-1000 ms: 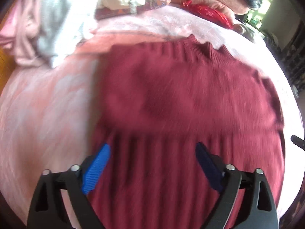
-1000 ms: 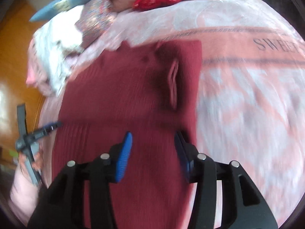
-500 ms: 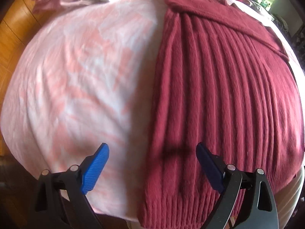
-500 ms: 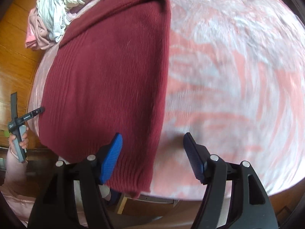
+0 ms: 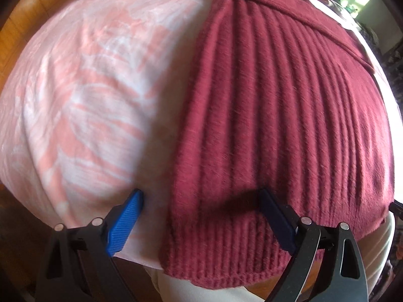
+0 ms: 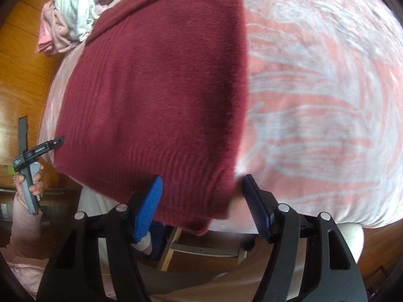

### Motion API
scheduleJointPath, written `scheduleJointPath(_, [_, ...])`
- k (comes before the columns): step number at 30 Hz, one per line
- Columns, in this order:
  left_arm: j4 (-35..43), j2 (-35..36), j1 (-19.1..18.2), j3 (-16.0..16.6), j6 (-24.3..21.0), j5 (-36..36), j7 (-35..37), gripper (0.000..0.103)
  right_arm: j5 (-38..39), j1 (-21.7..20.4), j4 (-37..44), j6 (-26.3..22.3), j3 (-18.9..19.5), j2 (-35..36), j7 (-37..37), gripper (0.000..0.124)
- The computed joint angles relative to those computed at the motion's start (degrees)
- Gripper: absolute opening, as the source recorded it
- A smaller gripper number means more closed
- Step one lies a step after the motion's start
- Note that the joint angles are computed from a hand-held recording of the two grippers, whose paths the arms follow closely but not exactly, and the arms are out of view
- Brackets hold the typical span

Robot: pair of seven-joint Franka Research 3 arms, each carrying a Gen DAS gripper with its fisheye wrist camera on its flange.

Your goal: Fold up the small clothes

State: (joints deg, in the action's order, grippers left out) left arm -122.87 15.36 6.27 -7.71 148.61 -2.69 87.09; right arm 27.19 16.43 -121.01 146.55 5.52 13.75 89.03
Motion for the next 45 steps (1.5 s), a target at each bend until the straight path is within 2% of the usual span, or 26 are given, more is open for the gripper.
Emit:
scheduleJointPath(3, [-1.2, -0.9, 0.5, -1.2, -0.3, -2.8, 2.1, 0.091, -1.5, 0.8, 1.1, 0.3, 0.0, 1.2, 1.2, 0.053])
scheduleJointPath(4, [-1.9, -1.2, 0.1, -1.3, 0.3, -3.1, 1.9, 0.086, -1.5, 0.8, 1.0, 0.5, 0.1, 1.2, 1.1, 0.05])
scheduleJointPath(5, [-2.6, -1.6, 0.0, -1.4, 0.9, -3.6, 2.3, 0.078, -1.1, 0.7, 1.0, 0.8, 0.2, 1.2, 1.0, 0.042])
scheduleJointPath(6, [-3.3, -2.1, -0.1, -1.7, 1.6, -4.3, 2.7, 0.072, 0.2, 0.2, 0.7, 0.7, 0.6, 1.0, -0.2, 0.029])
scheduleJointPath(8, [-4.7, -3.4, 0.1, -2.1, 2.3, -6.3, 4.0, 0.048, 4.9, -1.0, 0.8, 0.1, 1.8, 1.0, -3.8, 0.015])
scheduleJointPath(9, [-5.3, -4.3, 0.5, -2.6, 1.9, -8.7, 5.8, 0.041, 5.6, -1.0, 1.8, -0.3, 1.9, 1.5, -4.3, 0.013])
scheduleJointPath(10, [-5.1, -4.5, 0.4, -2.6, 1.3, -10.1, 6.2, 0.028, 5.9, -1.0, 1.5, -0.4, 1.9, 1.2, -5.1, 0.012])
scheduleJointPath(11, [-4.8, -4.8, 0.3, -2.6, 0.7, -11.1, 6.5, 0.018, 6.8, -1.1, 1.7, -0.3, 2.0, 1.1, -6.0, 0.012])
scheduleJointPath(13, [-3.8, -5.2, 1.1, -2.7, -1.3, -16.2, 9.5, 0.013, 9.8, -1.7, 1.8, -0.8, 2.5, 0.6, -8.6, 0.012])
scheduleJointPath(14, [-3.9, -5.9, 1.4, -3.0, -1.8, -19.6, 11.3, 0.012, 11.6, -2.0, 1.9, -1.0, 2.7, 0.4, -9.9, 0.012])
scheduleJointPath(18, [-1.0, -6.2, 1.3, -2.2, -3.9, -25.3, 14.9, 0.011, 19.7, -3.5, 3.8, -2.2, 2.9, 0.1, -15.7, 0.011])
scheduleJointPath(21, [0.9, -5.8, 1.1, -1.8, -4.2, -29.0, 17.2, 0.011, 21.5, -3.8, 6.3, -2.6, 2.1, 0.6, -16.9, 0.011])
scheduleJointPath(22, [3.9, -3.6, 2.3, -2.3, -4.3, -28.8, 17.4, 0.011, 21.2, -3.7, 7.3, -2.6, 1.8, 1.1, -16.6, 0.011])
scheduleJointPath(23, [4.9, -3.4, 1.4, -1.3, -4.7, -29.0, 17.4, 0.011, 20.8, -3.6, 8.2, -2.4, 1.6, 1.4, -16.3, 0.011])
scheduleJointPath(29, [14.6, 3.1, 1.7, -1.8, -4.0, -26.2, 13.0, 0.011, 16.5, -4.1, 16.6, -2.8, 0.6, 6.3, -12.2, 0.011])
scheduleJointPath(35, [27.8, 13.6, 2.4, -3.4, -5.7, -21.3, 6.0, 0.011, 13.6, -6.5, 29.7, -7.0, 0.4, 16.1, -6.2, 0.011])
scheduleJointPath(40, [39.0, 22.3, 2.2, -3.9, -8.8, -16.3, -0.7, 0.011, 10.8, -8.3, 40.2, -10.5, 0.5, 24.1, -0.7, 0.011])
scheduleJointPath(45, [50.1, 30.6, 2.5, -4.4, -14.2, -12.7, -5.8, 0.012, 7.7, -9.7, 49.3, -14.0, 0.6, 31.0, 4.2, 0.013])
